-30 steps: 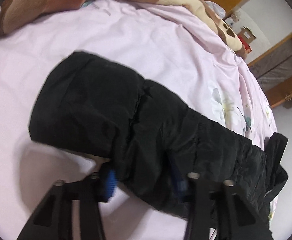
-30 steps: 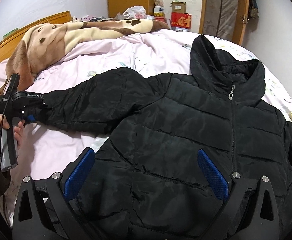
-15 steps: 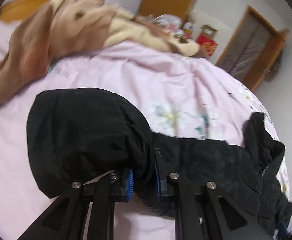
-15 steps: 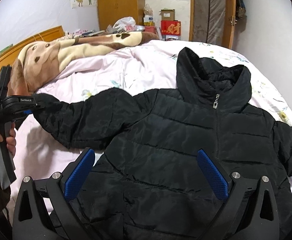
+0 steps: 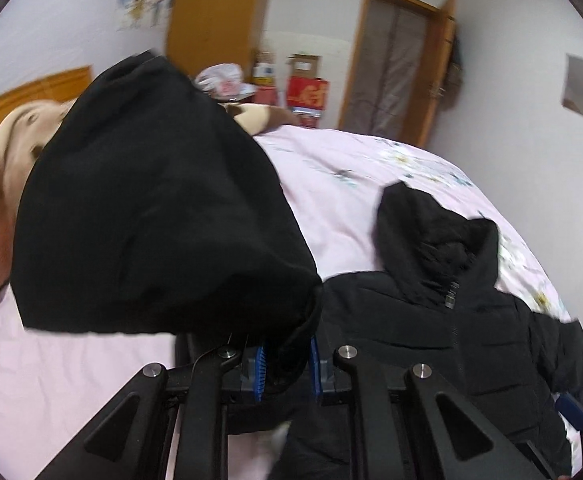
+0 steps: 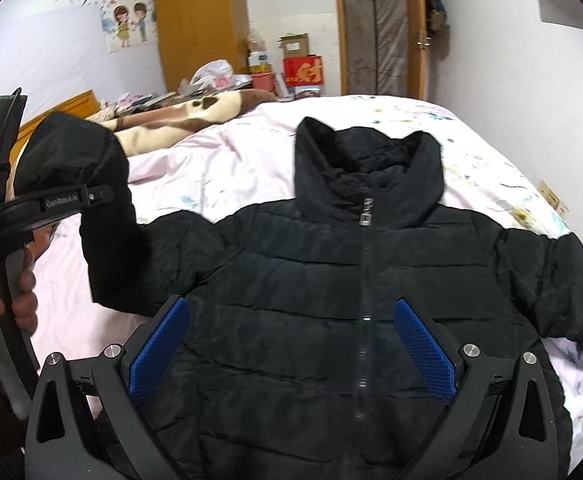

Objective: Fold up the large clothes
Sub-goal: 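Fold the held sleeve across the jacket front with the left gripper, then release, then grasp the other black sleeve with the right gripper and lift it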

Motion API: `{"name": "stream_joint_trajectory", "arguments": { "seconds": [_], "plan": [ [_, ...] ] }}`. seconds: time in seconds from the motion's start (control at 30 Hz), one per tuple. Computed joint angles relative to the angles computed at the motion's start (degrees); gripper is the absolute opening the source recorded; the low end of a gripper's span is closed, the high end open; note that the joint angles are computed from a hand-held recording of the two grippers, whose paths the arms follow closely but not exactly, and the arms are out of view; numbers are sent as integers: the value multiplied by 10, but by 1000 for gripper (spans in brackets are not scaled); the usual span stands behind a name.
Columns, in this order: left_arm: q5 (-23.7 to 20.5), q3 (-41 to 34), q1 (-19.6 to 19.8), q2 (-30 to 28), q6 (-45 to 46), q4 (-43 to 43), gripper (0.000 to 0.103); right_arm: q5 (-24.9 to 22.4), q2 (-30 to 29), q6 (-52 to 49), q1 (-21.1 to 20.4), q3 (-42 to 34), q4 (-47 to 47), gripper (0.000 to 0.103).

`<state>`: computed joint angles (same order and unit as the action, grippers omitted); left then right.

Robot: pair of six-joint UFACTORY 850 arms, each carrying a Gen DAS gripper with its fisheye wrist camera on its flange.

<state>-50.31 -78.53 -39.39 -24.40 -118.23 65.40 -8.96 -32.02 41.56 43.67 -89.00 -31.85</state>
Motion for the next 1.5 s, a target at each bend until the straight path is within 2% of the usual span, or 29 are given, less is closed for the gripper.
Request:
{"name": "stream_joint_trajectory", "arguments": {
  "seconds": [0.23,0.47,0.57,0.73,0.8,1.0,1.13,1.23,1.3,1.37,1.43,1.5],
  "plan": [
    [51,-118,-13,-84,43,-15,17,12,31,136,-31,47,-112,102],
    [72,-259,-22,-192,140,-76,17,6,55,254,-64,94,-202,102],
    [97,-308,-22,-229,182,-117,17,-1,64,285,-76,111,-221,102],
    [105,-401,-29,-299,263,-176,17,-3,79,331,-94,137,-250,102],
    [107,-413,-29,-312,278,-183,17,-5,81,331,-99,144,-249,102],
    [77,-496,-28,-372,333,-234,17,-7,77,290,-113,144,-204,102],
    [100,-480,-27,-368,314,-227,17,-6,68,256,-116,138,-165,102],
    [126,-443,-26,-350,303,-216,24,-6,60,229,-118,131,-137,102],
    [142,-433,-23,-344,305,-218,38,-7,56,223,-119,126,-131,102],
    [175,-402,-21,-325,296,-209,70,-7,52,211,-119,121,-115,102],
    [212,-360,-22,-298,274,-178,75,-2,48,156,-123,114,-56,102],
    [229,-327,-22,-273,261,-156,76,6,42,110,-126,106,-12,102]
  ]
}}
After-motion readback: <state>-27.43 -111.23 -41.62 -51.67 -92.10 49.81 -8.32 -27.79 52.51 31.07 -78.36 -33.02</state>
